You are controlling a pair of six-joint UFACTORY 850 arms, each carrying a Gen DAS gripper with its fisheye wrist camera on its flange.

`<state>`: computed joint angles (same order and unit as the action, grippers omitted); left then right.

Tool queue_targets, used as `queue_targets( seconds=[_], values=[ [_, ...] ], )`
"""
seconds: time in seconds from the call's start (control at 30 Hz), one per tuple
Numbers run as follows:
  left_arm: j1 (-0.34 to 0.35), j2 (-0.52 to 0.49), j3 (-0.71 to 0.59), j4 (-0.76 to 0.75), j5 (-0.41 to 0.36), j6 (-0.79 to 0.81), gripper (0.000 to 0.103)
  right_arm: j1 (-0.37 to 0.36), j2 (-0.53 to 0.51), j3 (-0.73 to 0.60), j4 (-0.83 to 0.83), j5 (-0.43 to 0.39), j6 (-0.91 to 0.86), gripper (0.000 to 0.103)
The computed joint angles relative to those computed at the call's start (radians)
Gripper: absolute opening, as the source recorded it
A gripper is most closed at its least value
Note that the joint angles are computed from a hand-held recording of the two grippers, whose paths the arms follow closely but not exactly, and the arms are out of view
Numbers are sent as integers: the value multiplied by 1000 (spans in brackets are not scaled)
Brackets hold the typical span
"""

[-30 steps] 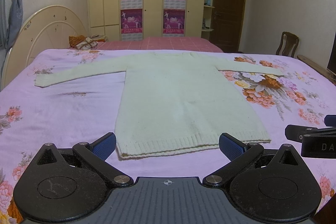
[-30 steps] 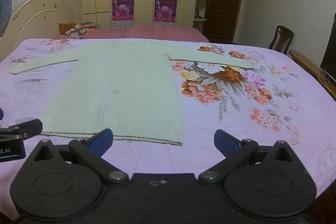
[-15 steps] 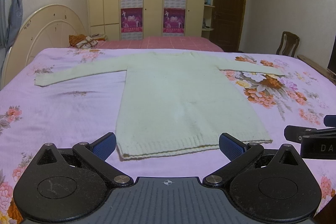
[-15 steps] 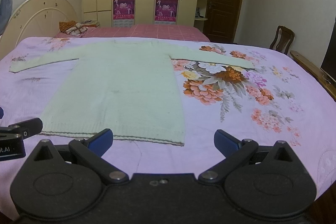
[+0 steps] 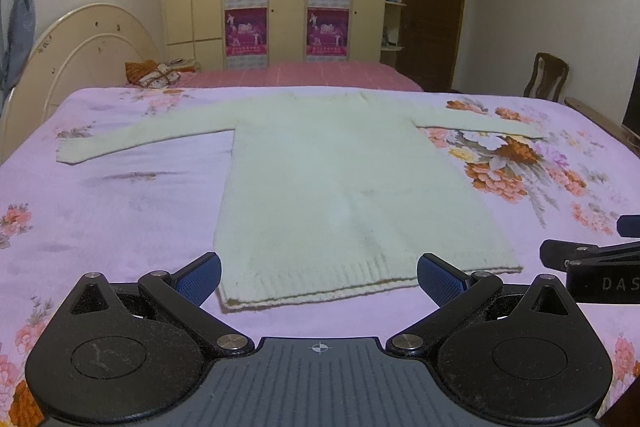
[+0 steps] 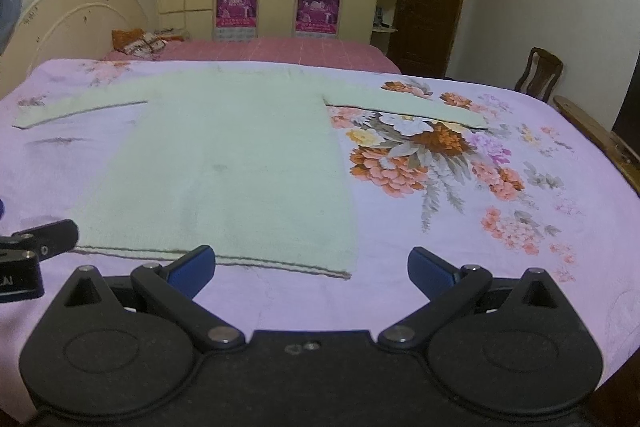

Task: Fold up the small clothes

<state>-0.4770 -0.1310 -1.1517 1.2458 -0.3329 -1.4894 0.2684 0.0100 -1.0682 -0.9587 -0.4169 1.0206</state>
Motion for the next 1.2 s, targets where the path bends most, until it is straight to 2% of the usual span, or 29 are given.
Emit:
queue_targets(
  seconds=[0.17,0.43,0.8,1.2],
  values=[
    [10,-55,-61,-57,1,59,103,-18,-34,-36,-11,-19,1,102],
    [26,-185,-209,-215,-2,236,103,-70,-127,-132,68,-20,-96,102],
    [51,-419,-506,-442,-55,489,103,-134,-307,-319,223,-16,-284,102],
    [62,-679,-861,-572,-156,688,103,-190,-495,-525,370,-28,-466,102]
  ],
)
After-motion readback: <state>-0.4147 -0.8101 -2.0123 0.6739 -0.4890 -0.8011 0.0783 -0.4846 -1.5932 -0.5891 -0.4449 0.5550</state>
